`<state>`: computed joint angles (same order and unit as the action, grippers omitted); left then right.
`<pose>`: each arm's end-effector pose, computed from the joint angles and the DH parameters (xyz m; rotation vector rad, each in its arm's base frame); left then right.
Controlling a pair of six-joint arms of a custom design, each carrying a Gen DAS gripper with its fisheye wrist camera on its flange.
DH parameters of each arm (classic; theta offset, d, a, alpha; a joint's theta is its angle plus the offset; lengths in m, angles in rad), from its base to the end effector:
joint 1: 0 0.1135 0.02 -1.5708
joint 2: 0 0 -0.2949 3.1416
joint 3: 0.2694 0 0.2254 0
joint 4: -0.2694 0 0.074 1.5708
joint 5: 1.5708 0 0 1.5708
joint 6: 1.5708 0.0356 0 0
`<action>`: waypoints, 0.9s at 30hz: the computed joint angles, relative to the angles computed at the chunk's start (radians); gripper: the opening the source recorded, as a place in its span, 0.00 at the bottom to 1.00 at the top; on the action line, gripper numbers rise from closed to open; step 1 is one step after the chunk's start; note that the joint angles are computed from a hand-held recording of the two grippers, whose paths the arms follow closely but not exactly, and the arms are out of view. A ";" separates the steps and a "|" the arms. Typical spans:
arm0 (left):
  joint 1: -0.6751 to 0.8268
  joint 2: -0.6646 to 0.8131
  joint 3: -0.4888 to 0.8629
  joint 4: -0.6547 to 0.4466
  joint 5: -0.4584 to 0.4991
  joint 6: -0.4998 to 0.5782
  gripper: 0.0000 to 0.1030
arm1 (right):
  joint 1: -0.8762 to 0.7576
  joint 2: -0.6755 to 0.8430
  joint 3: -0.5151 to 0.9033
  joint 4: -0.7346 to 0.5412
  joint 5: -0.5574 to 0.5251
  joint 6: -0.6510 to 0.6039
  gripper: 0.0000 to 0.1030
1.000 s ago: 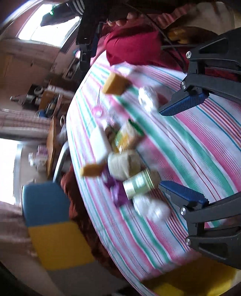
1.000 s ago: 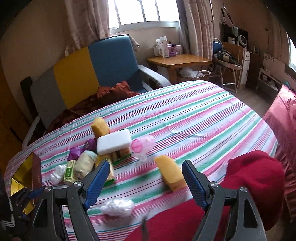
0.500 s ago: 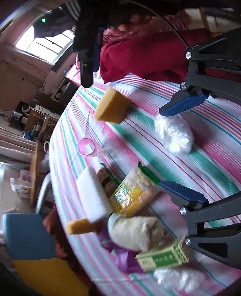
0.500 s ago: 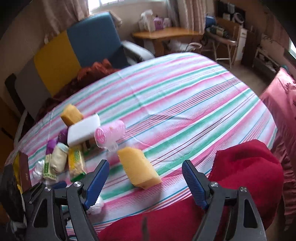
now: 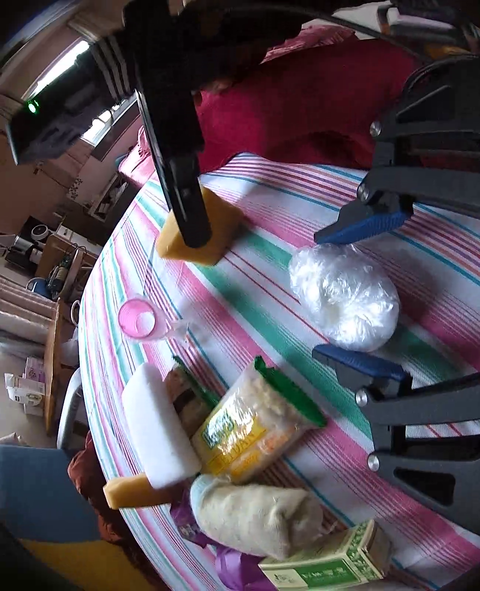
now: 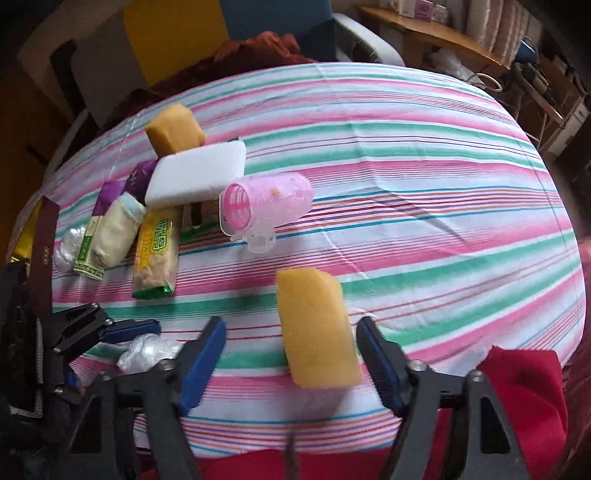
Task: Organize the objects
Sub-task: 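Reach the left gripper to the plastic-wrapped ball while the right gripper grasps a yellow sponge, then carry the wrapped ball and yellow sponge to the tray and release both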
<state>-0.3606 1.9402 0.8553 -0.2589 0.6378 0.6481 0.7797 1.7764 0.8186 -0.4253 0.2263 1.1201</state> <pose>0.2770 -0.1271 0.1244 1.3983 2.3224 -0.8410 0.2009 0.1873 0.1522 0.5126 2.8027 0.0298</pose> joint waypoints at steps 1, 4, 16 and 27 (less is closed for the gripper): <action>0.010 -0.002 0.001 -0.003 0.002 0.004 0.49 | 0.001 0.010 0.010 -0.015 -0.002 -0.005 0.48; 0.030 -0.020 -0.028 0.018 -0.001 0.004 0.48 | 0.015 0.032 0.041 -0.072 0.022 0.008 0.35; 0.341 -0.151 -0.041 -0.148 0.071 0.121 0.49 | 0.173 -0.005 0.220 -0.190 0.188 0.136 0.34; 0.768 -0.158 0.128 -0.300 0.147 0.225 0.50 | 0.237 0.415 0.985 -0.260 0.173 -0.167 0.34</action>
<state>0.4078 1.7817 0.9835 -0.5588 0.7852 0.8735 1.0165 2.1919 1.8036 -0.6857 0.3996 0.9528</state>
